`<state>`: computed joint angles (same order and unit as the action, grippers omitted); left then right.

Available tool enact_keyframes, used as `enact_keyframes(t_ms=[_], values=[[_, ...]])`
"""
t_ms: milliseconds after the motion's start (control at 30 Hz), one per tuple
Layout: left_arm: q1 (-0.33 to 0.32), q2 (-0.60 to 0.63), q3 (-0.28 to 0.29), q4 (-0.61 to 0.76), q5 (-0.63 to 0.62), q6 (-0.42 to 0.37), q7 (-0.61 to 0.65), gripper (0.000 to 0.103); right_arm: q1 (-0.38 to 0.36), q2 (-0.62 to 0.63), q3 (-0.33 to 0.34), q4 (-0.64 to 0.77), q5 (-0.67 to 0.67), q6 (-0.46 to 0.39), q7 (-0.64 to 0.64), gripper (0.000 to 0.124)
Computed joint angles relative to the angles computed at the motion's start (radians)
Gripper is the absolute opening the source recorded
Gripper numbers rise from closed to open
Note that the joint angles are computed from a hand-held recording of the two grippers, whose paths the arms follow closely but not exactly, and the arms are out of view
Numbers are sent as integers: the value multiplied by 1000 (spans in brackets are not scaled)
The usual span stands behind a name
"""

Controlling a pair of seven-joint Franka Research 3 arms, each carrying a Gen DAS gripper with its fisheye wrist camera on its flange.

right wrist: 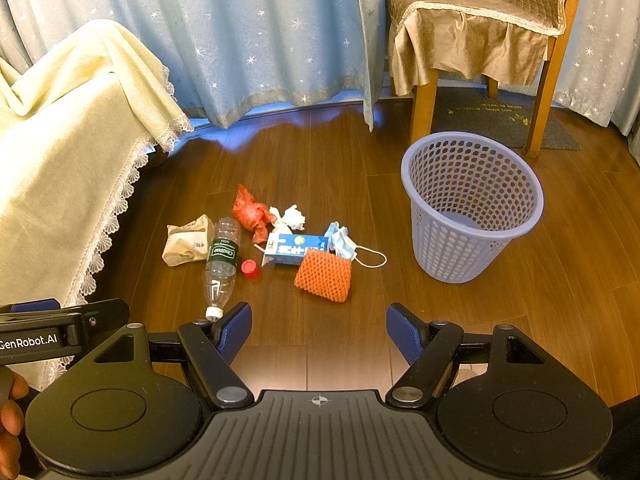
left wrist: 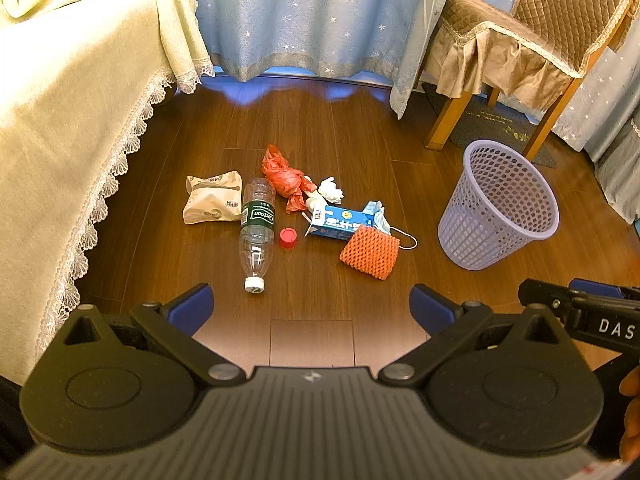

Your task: Collect trash

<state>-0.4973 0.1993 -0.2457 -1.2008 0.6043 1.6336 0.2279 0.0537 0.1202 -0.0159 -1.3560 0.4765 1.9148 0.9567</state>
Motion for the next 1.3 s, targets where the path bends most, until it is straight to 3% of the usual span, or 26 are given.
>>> enact_keyframes(t_ms=[1300], values=[[0,14,3,18,-1,10,14,102,-5,20,0,18,-1,-2,-4,72]])
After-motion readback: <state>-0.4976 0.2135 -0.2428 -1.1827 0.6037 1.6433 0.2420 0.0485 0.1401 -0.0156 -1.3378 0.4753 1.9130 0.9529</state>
